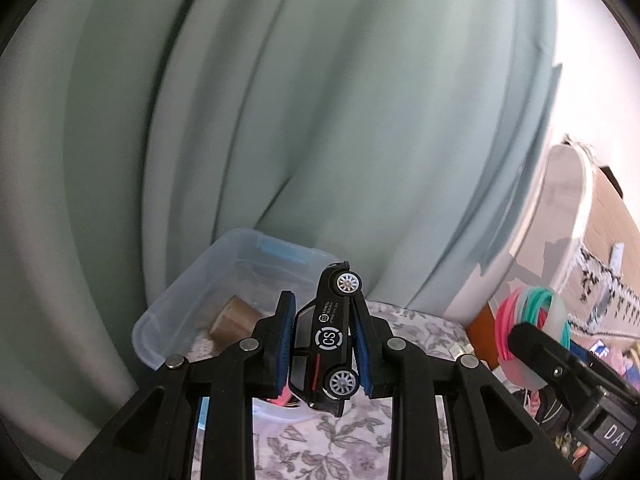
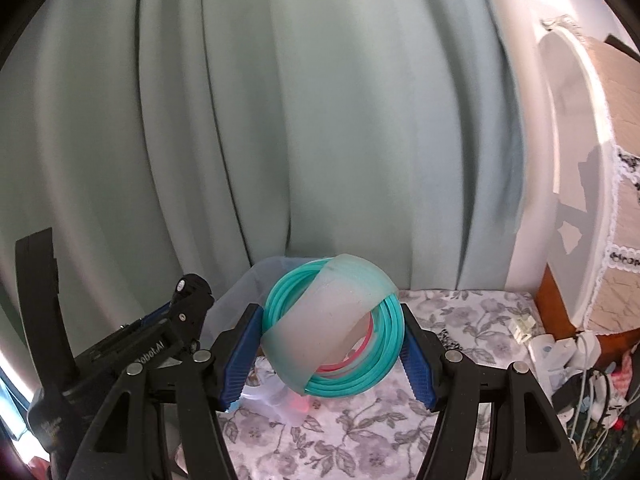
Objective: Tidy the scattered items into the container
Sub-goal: 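Carry the toy car and hair tie with both grippers over the clear box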
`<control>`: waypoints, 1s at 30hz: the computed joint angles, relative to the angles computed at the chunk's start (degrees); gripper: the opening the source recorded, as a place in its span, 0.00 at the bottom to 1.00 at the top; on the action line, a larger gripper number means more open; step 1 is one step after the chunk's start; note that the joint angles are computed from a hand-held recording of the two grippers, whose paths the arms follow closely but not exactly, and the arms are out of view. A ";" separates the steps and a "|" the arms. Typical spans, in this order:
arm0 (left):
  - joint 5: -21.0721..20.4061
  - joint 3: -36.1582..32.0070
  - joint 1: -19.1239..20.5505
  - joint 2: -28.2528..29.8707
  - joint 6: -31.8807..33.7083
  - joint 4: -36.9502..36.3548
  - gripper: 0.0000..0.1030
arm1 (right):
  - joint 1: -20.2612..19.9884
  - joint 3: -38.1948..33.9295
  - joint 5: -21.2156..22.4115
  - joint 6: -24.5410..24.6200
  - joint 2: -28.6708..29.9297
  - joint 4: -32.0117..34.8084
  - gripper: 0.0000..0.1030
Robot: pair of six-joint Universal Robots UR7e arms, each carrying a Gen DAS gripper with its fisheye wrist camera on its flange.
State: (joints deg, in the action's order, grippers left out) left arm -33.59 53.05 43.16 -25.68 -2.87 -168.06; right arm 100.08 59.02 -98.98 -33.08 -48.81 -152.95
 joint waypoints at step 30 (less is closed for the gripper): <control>-0.18 8.77 6.53 -5.85 -7.29 -0.64 0.27 | 1.92 -17.58 -3.71 -3.71 15.61 14.49 0.66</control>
State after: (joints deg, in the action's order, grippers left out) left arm -33.77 61.82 49.69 -31.53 -10.16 -168.70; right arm 101.99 41.44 -102.69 -36.79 -33.20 -138.46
